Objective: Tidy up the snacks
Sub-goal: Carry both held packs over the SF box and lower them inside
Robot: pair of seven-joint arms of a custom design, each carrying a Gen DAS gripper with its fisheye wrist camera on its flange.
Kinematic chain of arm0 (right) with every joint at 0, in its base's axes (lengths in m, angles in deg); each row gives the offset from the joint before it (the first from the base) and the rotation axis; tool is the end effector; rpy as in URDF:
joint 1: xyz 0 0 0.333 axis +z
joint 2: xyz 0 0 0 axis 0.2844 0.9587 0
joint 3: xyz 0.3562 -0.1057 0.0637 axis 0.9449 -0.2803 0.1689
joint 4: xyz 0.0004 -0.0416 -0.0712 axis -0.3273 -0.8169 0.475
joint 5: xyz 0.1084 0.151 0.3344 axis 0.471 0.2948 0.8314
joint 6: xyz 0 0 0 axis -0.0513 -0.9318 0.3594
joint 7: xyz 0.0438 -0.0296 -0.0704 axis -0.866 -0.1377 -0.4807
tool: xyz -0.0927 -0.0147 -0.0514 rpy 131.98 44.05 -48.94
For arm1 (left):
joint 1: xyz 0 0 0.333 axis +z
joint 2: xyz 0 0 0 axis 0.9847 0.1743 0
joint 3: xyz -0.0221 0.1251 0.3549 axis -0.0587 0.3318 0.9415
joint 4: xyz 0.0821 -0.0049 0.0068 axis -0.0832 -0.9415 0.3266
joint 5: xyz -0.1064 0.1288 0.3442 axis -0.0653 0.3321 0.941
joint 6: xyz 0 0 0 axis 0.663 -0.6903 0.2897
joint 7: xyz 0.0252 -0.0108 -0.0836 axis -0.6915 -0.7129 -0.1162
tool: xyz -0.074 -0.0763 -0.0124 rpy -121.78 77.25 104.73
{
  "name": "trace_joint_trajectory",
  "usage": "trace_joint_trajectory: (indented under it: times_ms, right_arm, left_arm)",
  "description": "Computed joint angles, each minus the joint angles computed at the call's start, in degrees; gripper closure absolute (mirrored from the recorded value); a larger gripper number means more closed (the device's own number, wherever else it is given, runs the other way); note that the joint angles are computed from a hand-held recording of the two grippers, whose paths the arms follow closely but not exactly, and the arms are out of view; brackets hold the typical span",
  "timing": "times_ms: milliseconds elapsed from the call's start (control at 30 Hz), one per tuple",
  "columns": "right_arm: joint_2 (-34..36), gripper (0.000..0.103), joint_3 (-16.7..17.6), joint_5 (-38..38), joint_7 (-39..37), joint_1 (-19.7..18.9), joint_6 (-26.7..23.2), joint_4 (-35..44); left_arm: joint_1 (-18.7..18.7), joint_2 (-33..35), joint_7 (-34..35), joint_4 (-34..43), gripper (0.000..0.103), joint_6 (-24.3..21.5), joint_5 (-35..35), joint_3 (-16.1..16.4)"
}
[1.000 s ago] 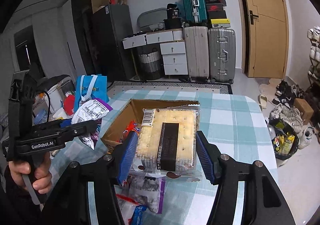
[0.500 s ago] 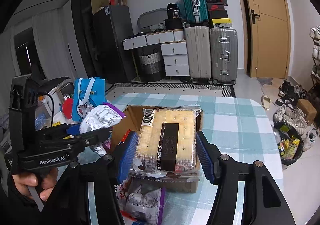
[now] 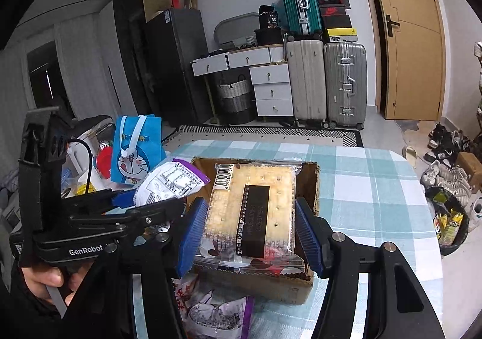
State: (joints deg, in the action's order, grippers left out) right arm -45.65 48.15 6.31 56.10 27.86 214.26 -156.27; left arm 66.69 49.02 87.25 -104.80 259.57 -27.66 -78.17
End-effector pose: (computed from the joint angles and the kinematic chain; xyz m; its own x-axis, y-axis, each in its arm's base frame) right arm 0.6900 0.2954 0.4193 0.3962 -0.8877 -0.2347 -0.6395 -0.0833 -0.7643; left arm 0.6844 -0.2196 0.4262 -0.1676 -0.9634 0.2091 -0.6334 -0.0573 -0.7717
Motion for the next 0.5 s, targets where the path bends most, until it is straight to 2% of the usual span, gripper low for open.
trace_joint_trajectory:
  times_ms: [100,167,267,400,500]
  right_arm:
    - [1.03,0.044,0.2,-0.16,-0.21,-0.12,-0.33,0.87]
    - [1.58,0.044,-0.08,-0.16,-0.07,0.05,-0.81,1.56]
    - [2.17,0.044,-0.69,-0.14,0.07,0.44,-1.22,2.4]
    - [2.71,0.044,-1.25,0.12,0.56,0.76,-1.53,3.09]
    - [3.12,0.044,-2.19,0.0,0.9,1.51,-1.87,3.76]
  left_arm:
    - [2.27,1.25,0.9,1.48,0.048,-0.18,0.24,-2.76]
    - [2.54,2.11,1.24,2.6,0.048,-0.28,0.23,-3.17]
    - [4.13,3.95,1.84,5.19,0.048,-2.43,-0.1,-5.48]
    - [4.48,7.3,2.94,9.4,0.048,-5.53,-0.33,-6.65]
    - [2.1,8.91,2.71,11.31,0.048,-5.85,0.07,-3.83]
